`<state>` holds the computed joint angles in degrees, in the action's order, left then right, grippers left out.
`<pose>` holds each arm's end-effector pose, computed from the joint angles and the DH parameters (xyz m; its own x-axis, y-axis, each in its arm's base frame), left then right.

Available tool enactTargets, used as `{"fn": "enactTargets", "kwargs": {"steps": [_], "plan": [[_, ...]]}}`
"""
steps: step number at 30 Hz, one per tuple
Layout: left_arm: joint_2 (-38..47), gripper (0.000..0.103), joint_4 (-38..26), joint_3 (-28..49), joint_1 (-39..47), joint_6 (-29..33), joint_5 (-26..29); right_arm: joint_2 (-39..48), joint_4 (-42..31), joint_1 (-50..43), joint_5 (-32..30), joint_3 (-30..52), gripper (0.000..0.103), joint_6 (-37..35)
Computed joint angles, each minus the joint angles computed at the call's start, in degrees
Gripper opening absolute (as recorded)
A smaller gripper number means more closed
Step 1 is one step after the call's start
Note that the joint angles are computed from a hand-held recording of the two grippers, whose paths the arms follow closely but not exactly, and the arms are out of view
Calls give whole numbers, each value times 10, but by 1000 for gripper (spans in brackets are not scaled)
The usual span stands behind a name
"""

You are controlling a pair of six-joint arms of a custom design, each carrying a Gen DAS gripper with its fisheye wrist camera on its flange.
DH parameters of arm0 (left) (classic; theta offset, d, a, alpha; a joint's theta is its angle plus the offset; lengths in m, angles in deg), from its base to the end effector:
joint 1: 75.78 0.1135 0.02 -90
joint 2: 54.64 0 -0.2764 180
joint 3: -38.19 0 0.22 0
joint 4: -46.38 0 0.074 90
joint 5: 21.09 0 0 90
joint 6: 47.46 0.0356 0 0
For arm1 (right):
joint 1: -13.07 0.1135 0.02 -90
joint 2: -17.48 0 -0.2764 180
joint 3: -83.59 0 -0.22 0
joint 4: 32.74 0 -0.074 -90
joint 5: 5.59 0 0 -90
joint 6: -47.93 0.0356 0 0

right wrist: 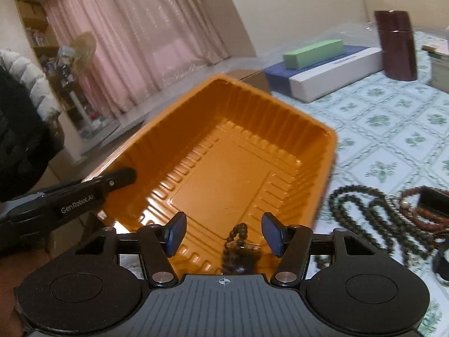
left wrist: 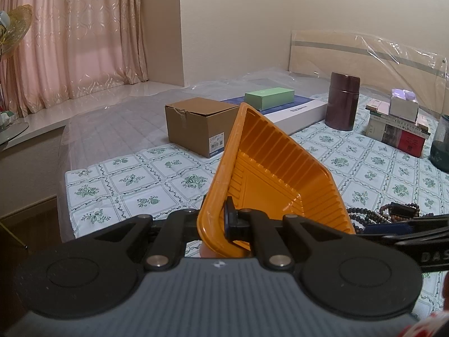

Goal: Organize jewelry

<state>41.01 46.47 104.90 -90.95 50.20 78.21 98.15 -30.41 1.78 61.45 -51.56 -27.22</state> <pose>0.3221 -0.0933 0.2294 -0.4089 0.2472 -0.8785 0.4534 0.8904 0.0395 0.2407 -0.0339 0.1986 -0.5586 0.3522 -0.7510 0.0046 0.9067 0.4218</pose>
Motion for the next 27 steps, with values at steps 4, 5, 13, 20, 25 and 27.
{"fn": "enactTargets", "kwargs": {"steps": [4,5,13,20,25,27], "plan": [[0,7,-2,1,1,0,1,-53,-16,-40,19,-44,59,-14],[0,7,-2,1,1,0,1,-71,-24,-58,24,-60,59,-23],[0,7,-5,4,-1,-2,-1,-131,-90,-236,19,-117,59,-108],[-1,7,-6,3,-1,-1,-2,-96,-51,-277,7,-120,33,-148],[-1,7,-6,2,-1,-2,-2,-27,19,-224,60,-115,24,-147],[0,7,-6,3,-1,-1,-4,10,51,-204,81,-110,23,-139]]}}
